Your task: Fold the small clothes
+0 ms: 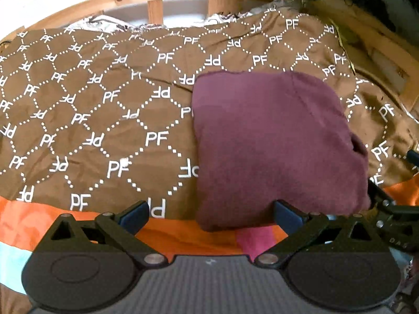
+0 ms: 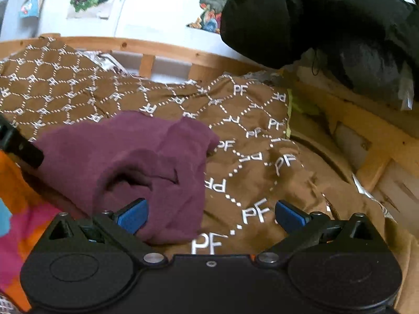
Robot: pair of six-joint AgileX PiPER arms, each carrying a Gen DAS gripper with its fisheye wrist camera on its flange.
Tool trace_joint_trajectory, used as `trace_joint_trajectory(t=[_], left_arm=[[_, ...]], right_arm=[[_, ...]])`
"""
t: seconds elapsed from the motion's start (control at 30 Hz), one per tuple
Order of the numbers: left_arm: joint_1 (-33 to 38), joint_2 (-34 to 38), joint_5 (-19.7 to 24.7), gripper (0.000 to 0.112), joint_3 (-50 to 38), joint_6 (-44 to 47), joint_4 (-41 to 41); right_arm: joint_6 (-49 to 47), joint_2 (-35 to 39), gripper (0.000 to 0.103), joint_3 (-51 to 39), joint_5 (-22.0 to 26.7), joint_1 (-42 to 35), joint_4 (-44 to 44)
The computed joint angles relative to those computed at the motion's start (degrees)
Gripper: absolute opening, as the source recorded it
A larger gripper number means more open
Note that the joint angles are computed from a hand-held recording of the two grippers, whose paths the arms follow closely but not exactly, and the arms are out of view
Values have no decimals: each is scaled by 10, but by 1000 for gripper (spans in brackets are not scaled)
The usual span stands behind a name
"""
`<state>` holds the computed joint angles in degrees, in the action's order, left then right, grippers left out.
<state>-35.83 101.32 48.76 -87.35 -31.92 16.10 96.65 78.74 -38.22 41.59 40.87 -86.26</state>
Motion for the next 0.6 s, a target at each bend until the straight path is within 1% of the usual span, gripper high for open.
trace_joint_trajectory(t=[0.07,0.17,0.4,0.47,0.6], left_arm=[[-3,0,-7,102,8,-8,7],[-2,5,-6,102,3,-8,4],[5,4,-5,102,4,-7,-12],[4,3,-5,102,6,-11,-11],[2,1,-3,102,8,-15,-8]], right_arm=[[31,-2,102,15,23,15,-29],[46,3,102,27,48,30,-54],[34,12,102,19,40,27,-32],[42,8,102,20,50,33,-30],[109,-12,102,38,99,60,-69]])
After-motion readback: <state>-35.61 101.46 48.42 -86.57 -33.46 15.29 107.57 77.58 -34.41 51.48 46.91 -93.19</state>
